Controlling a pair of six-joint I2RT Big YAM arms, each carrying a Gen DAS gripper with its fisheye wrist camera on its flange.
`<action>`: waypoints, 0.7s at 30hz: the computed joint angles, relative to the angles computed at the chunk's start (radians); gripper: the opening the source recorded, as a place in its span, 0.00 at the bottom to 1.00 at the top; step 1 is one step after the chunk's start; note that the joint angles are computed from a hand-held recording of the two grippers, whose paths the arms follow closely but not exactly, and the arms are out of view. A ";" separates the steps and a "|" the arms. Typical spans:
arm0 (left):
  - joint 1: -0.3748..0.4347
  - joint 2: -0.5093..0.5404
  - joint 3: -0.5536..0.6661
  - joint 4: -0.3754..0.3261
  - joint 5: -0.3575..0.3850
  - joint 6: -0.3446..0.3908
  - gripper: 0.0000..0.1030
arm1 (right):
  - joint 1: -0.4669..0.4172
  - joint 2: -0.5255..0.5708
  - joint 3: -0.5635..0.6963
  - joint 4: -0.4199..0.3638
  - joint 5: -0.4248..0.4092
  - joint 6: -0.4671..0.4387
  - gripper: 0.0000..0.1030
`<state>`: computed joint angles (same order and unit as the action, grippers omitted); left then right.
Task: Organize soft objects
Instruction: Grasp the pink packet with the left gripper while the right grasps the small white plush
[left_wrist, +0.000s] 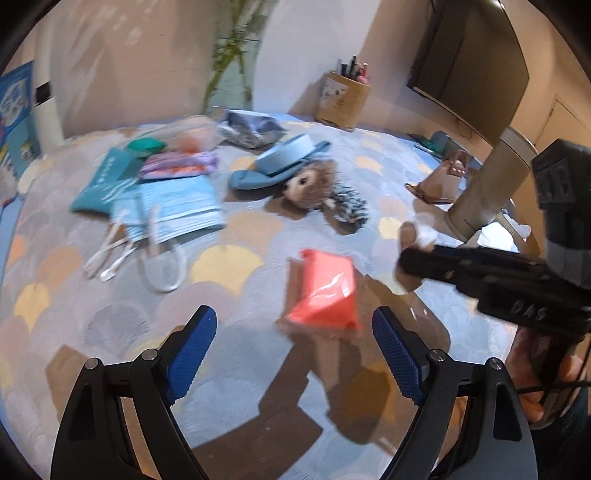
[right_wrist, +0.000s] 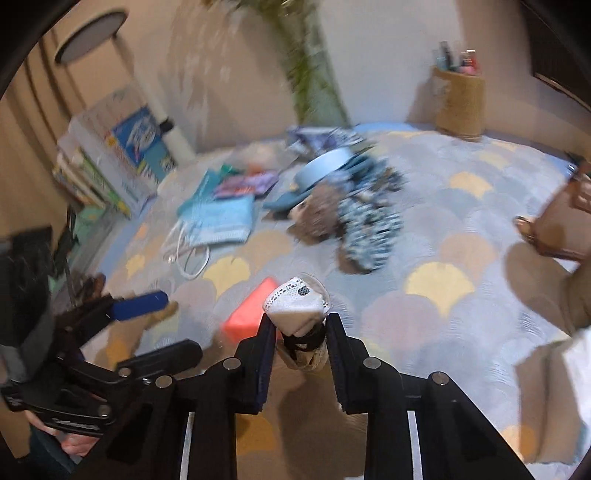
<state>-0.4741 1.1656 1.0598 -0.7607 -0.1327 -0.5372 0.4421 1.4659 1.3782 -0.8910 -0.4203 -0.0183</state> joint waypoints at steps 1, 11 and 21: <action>-0.005 0.015 0.012 0.002 0.000 0.002 0.82 | -0.011 -0.007 0.002 -0.003 0.019 0.007 0.26; -0.021 0.130 0.076 -0.006 -0.034 0.027 0.36 | -0.016 0.037 0.045 -0.094 0.183 -0.074 0.53; 0.020 0.034 -0.031 0.089 -0.120 -0.033 0.36 | -0.050 0.042 -0.028 -0.020 0.063 -0.069 0.74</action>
<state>-0.4546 1.1998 1.0285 -0.6714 -0.2525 -0.5704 0.3920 1.5078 1.3505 -0.9113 -0.3577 -0.0876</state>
